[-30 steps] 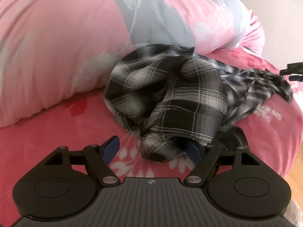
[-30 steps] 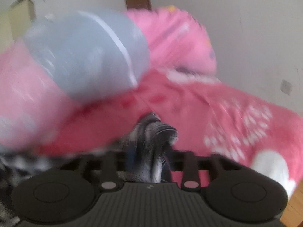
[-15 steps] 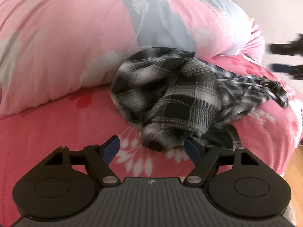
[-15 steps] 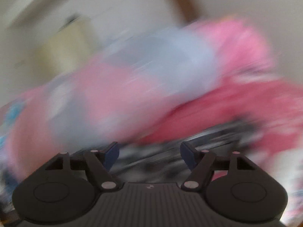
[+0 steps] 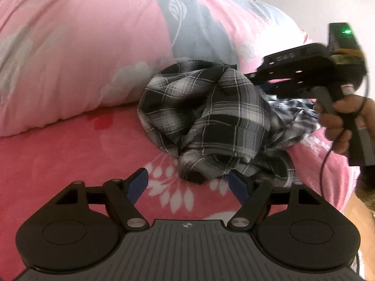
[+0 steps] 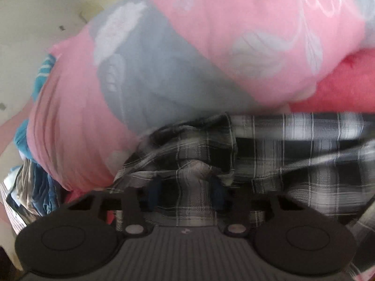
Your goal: Fold clothes
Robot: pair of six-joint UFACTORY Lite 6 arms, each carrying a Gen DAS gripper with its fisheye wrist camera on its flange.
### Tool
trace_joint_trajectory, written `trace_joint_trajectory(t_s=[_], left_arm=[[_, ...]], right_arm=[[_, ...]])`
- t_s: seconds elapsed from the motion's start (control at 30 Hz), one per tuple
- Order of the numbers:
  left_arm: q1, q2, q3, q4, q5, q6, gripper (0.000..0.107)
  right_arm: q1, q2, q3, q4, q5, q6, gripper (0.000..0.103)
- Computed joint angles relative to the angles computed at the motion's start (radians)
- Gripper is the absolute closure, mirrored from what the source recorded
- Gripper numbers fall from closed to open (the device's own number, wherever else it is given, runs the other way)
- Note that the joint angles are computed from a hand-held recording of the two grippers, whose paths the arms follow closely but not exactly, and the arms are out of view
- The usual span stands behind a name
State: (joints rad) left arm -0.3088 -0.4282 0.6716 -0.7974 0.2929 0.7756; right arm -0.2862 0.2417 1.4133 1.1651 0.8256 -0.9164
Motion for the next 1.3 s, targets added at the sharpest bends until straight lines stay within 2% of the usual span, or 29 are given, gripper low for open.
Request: trace_joint_trajectory(t_s=[0.07, 0.17, 0.3, 0.43, 0.63, 0.7, 0.73, 0.77, 0.83, 0.97, 1.1, 1.13, 1.17, 1.2, 1.23, 1.27, 1.3], left_arm=[[0.008, -0.003, -0.001, -0.037, 0.006, 0.033, 0.031], [0.029, -0.027, -0.009, -0.095, 0.022, 0.093, 0.031], [0.061, -0.092, -0.024, -0.080, 0.054, 0.086, 0.031], [0.107, -0.144, -0.041, -0.093, 0.094, 0.112, 0.031], [0.196, -0.178, -0.053, -0.081, 0.164, 0.122, 0.031], [0.212, -0.165, -0.051, -0.111, 0.178, 0.157, 0.031], [0.210, -0.155, -0.049, -0.120, 0.178, 0.165, 0.030], [0.207, -0.145, -0.046, -0.130, 0.178, 0.172, 0.031], [0.180, -0.119, -0.040, -0.135, 0.159, 0.168, 0.030], [0.079, -0.053, -0.007, -0.071, 0.066, 0.062, 0.031], [0.005, 0.015, 0.043, -0.023, -0.011, -0.016, 0.033], [-0.008, 0.033, 0.057, -0.013, -0.025, -0.027, 0.036], [-0.020, 0.051, 0.071, -0.004, -0.037, -0.038, 0.038], [-0.033, 0.070, 0.086, 0.029, -0.049, -0.067, 0.040], [-0.041, 0.076, 0.094, 0.059, -0.049, -0.094, 0.043], [-0.049, 0.082, 0.102, 0.090, -0.050, -0.121, 0.046], [-0.056, 0.087, 0.110, 0.120, -0.049, -0.147, 0.046]], right_arm=[[-0.005, -0.085, -0.061, 0.023, 0.024, -0.017, 0.091], [0.001, -0.181, -0.101, 0.042, 0.065, -0.028, 0.093], [0.063, -0.265, -0.127, 0.055, 0.094, -0.043, 0.094], [0.174, -0.255, -0.086, 0.101, 0.148, -0.034, 0.101], [0.379, -0.265, -0.028, 0.027, 0.038, 0.014, 0.099], [0.356, -0.295, -0.046, 0.011, 0.005, 0.045, 0.096], [0.318, -0.314, -0.067, 0.017, -0.003, 0.054, 0.084], [0.261, -0.343, -0.105, 0.021, -0.015, 0.064, 0.057], [0.133, -0.388, -0.174, 0.024, -0.029, 0.083, 0.032], [-0.077, -0.333, -0.213, 0.035, 0.036, 0.119, 0.021], [-0.099, -0.207, -0.192, 0.016, 0.079, 0.118, 0.020], [-0.093, -0.185, -0.193, 0.040, 0.096, 0.088, 0.024], [-0.088, -0.164, -0.195, 0.071, 0.118, 0.050, 0.035], [-0.085, -0.158, -0.205, 0.107, 0.133, 0.011, 0.040], [-0.082, -0.165, -0.213, 0.136, 0.135, -0.022, 0.052], [-0.079, -0.175, -0.220, 0.163, 0.133, -0.052, 0.078], [-0.082, -0.187, -0.217, 0.185, 0.143, -0.066, 0.090]])
